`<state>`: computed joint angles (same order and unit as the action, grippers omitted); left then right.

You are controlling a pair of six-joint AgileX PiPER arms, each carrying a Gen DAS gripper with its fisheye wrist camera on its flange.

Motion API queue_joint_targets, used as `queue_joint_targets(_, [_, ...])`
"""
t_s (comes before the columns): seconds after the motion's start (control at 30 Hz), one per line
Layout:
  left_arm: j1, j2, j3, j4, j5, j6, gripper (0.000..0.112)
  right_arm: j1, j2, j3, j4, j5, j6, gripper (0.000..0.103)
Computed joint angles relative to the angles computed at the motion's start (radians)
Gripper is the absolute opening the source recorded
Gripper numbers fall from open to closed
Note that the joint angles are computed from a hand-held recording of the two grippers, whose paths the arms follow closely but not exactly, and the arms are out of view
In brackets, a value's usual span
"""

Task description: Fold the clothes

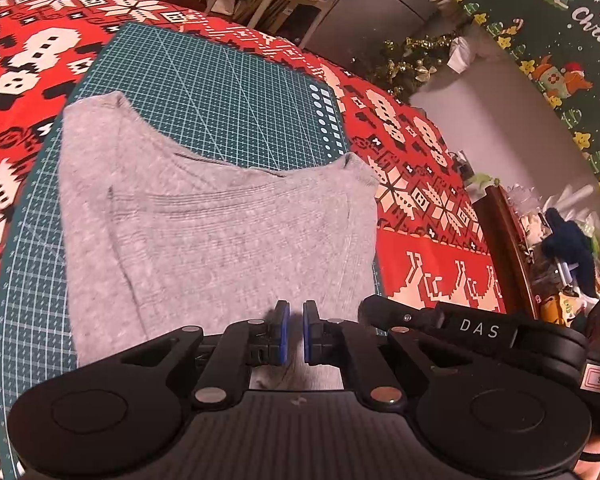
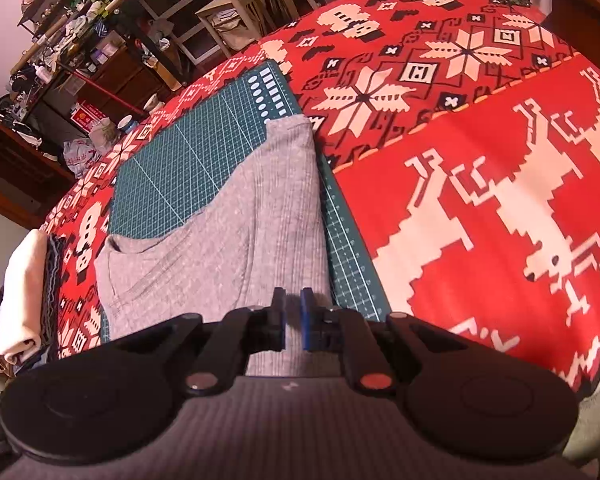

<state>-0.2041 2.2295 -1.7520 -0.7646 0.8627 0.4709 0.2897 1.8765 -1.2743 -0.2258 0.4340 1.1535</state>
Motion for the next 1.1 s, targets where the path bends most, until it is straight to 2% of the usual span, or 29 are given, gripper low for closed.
queue_joint_targets(0.3, [-0.030,0.012,-0.013,0.070,-0.025,-0.028,0.005,-0.003,0.034,-0.030,-0.030,0.035,0.023,0.009])
queue_joint_targets(0.47, [-0.029,0.010,-0.015,0.087,-0.032,-0.045,0.005,0.006,0.035,-0.037,-0.109,0.081,0.096,0.010])
queue_joint_targets(0.57, [-0.038,-0.009,0.003,0.121,-0.064,-0.067,0.005,0.001,0.019,-0.024,-0.103,0.080,0.097,0.010])
queue_joint_targets(0.63, [-0.056,-0.028,0.016,0.187,-0.094,-0.102,0.006,0.005,0.006,-0.023,-0.108,0.093,0.092,0.021])
queue_joint_targets(0.7, [-0.076,-0.048,0.026,0.273,-0.123,-0.147,0.006,0.016,-0.004,-0.030,-0.129,0.118,0.090,0.023])
queue_joint_targets(0.77, [-0.074,-0.059,0.028,0.275,-0.125,-0.144,0.008,0.027,-0.009,-0.049,-0.159,0.153,0.083,0.028])
queue_joint_targets(0.87, [-0.070,-0.064,0.006,0.282,-0.122,-0.140,0.021,0.029,-0.013,-0.088,-0.180,0.209,0.035,0.032])
queue_joint_targets(0.93, [-0.077,-0.065,-0.007,0.317,-0.145,-0.146,0.030,0.025,-0.017,-0.112,-0.195,0.238,0.003,0.039])
queue_joint_targets(1.0, [-0.092,-0.065,-0.020,0.388,-0.176,-0.181,0.037,0.016,-0.018,-0.137,-0.214,0.266,-0.026,0.048])
queue_joint_targets(1.1, [-0.135,-0.055,-0.056,0.638,-0.207,-0.389,0.037,-0.002,-0.006,-0.172,-0.233,0.296,-0.090,0.049])
